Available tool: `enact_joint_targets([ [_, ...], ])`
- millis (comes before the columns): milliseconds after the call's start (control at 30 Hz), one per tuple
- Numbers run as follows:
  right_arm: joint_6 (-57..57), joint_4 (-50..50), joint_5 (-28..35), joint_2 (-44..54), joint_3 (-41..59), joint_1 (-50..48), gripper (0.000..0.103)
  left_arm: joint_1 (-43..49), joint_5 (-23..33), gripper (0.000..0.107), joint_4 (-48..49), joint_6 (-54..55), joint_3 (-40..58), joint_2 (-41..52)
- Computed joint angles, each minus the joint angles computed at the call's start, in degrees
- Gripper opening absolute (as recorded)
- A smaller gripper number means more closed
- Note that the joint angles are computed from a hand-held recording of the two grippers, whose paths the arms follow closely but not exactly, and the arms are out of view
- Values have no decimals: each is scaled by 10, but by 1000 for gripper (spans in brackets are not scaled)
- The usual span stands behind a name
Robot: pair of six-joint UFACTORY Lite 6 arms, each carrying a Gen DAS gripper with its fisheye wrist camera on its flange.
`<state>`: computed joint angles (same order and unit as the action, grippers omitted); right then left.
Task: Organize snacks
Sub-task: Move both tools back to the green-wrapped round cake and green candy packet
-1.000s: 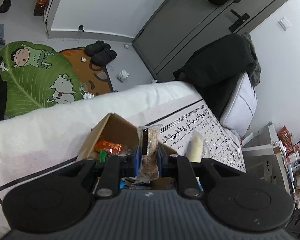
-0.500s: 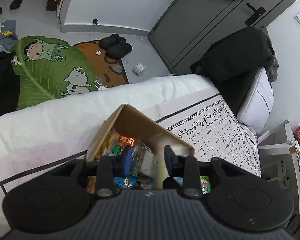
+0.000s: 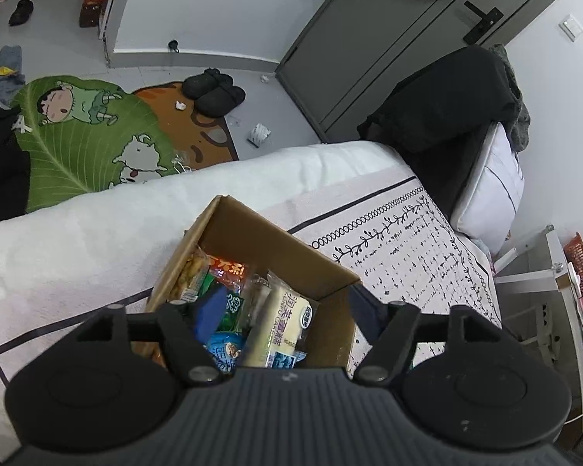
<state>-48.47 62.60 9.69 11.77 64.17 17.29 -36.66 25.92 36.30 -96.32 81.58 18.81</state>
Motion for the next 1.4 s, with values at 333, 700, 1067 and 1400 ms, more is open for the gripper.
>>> enact_joint_targets([
  [333,-70,34,12,-22,-21,-61,86,-42,36,76,-5,15,88,68],
  [700,-290,196,31,10,-11,-143,97,-73,73,83,6,22,158,125],
  [1067,-430,339,135,90,-9,-229,97,-115,92,83,69,14,237,193],
  [1400,-378,288,174,211,85,-266,82,-143,141,83,57,83,449,346],
])
